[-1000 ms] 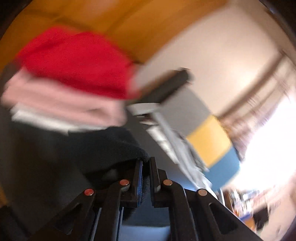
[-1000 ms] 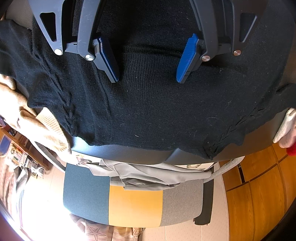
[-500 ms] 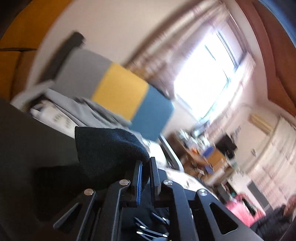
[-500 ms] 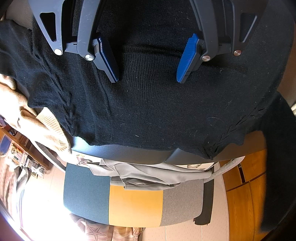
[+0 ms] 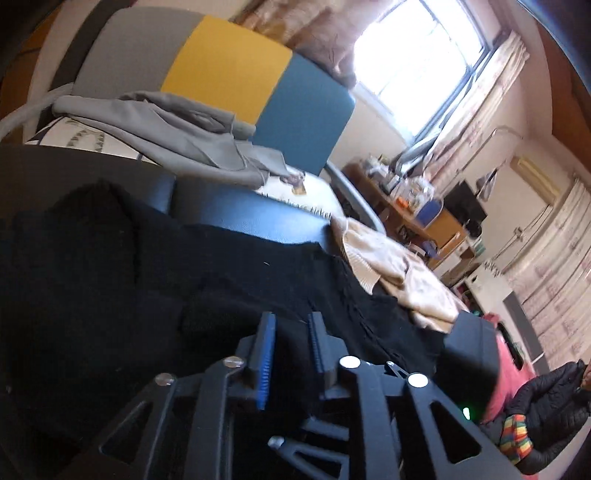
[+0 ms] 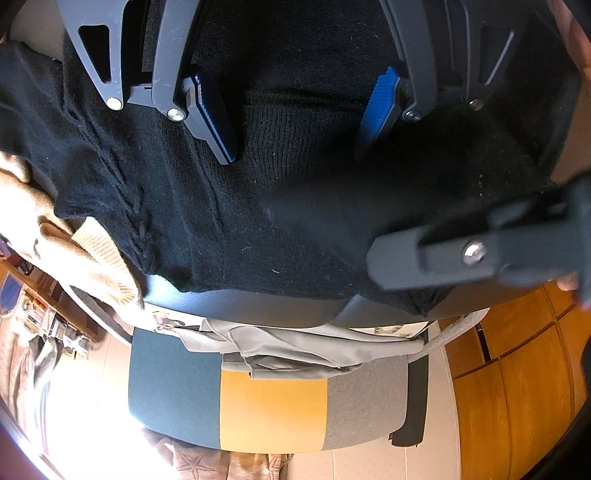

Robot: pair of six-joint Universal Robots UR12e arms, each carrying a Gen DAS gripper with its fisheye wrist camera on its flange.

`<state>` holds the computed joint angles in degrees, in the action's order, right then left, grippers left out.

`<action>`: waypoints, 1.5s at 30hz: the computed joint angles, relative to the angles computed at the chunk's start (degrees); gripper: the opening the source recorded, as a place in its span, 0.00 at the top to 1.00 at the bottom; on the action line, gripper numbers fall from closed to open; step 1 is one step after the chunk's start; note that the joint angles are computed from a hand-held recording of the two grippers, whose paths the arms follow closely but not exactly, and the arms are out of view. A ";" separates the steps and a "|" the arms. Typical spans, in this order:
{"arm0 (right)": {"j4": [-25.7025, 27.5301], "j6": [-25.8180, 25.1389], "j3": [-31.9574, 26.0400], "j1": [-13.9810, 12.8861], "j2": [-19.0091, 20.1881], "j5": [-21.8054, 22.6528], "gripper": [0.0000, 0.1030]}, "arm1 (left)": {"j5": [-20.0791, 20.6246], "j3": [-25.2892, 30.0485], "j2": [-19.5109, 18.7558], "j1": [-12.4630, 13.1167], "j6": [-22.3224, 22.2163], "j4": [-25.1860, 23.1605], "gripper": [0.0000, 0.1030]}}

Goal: Fold clothes

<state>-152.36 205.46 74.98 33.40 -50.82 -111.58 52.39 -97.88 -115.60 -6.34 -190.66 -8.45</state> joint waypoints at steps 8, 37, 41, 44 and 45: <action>-0.95 0.90 0.82 -0.47 -0.53 2.16 0.34 | 6.86 -9.72 2.75 4.11 -11.13 15.66 0.73; 8.35 -9.81 -7.35 0.58 0.96 -3.01 0.92 | 3.23 -14.56 7.14 7.10 -2.79 8.04 0.65; -2.98 -0.72 -2.43 -0.77 -2.28 -0.41 0.92 | 3.10 -12.88 7.06 6.41 -1.39 2.40 0.65; -10.63 3.96 0.05 -1.58 -3.89 0.91 0.92 | 4.78 -9.76 5.93 5.40 1.14 -3.03 0.65; -12.13 4.75 0.36 -1.79 -4.16 1.85 0.92 | 5.43 -8.71 5.39 5.09 1.76 -3.78 0.65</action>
